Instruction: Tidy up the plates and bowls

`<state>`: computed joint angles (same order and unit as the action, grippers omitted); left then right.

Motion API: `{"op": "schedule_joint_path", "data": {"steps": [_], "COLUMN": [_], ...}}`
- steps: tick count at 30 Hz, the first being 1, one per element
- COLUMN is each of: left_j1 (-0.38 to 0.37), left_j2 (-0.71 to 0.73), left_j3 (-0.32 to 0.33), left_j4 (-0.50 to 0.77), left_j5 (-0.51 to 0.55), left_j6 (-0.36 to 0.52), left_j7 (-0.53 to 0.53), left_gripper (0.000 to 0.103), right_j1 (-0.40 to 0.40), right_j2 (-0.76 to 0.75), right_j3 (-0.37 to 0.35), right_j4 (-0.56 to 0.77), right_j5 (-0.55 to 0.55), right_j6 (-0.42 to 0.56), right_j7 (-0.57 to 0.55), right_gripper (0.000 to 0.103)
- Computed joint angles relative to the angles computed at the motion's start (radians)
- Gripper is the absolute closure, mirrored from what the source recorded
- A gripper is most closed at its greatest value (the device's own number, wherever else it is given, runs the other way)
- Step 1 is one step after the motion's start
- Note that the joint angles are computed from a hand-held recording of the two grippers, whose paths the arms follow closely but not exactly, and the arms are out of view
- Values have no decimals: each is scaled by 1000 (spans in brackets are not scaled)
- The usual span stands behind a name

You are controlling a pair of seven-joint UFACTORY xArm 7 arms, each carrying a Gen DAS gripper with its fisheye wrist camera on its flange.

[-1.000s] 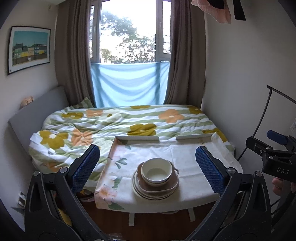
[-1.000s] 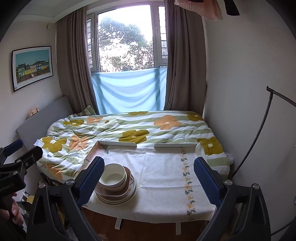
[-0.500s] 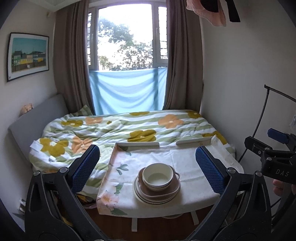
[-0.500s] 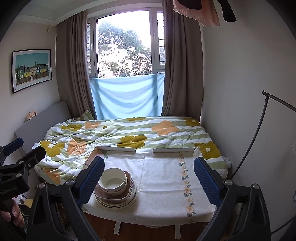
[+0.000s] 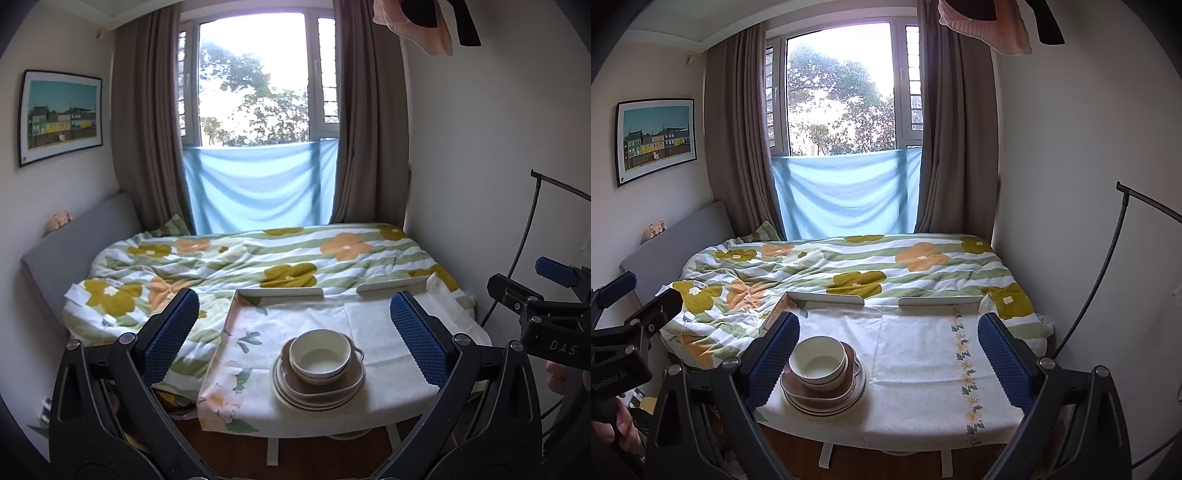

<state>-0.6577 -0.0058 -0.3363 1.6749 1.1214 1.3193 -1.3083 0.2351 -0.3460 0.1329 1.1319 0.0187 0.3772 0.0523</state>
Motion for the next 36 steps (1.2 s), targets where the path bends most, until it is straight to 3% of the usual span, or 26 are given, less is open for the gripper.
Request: {"op": "schedule_joint_path", "data": {"steps": [36], "left_j1": [-10], "left_j2": [5], "left_j3": [6], "left_j4": [7], "left_j5": [13], "left_j6": [4], "left_j7": [7], "left_gripper": [0], "right_j1": [0], "right_j2": [-3], "right_j3": [-2], "right_j4": [-4], "right_j5": [-1], "right_j6": [5], "right_j7": [2], "right_gripper": [7]}}
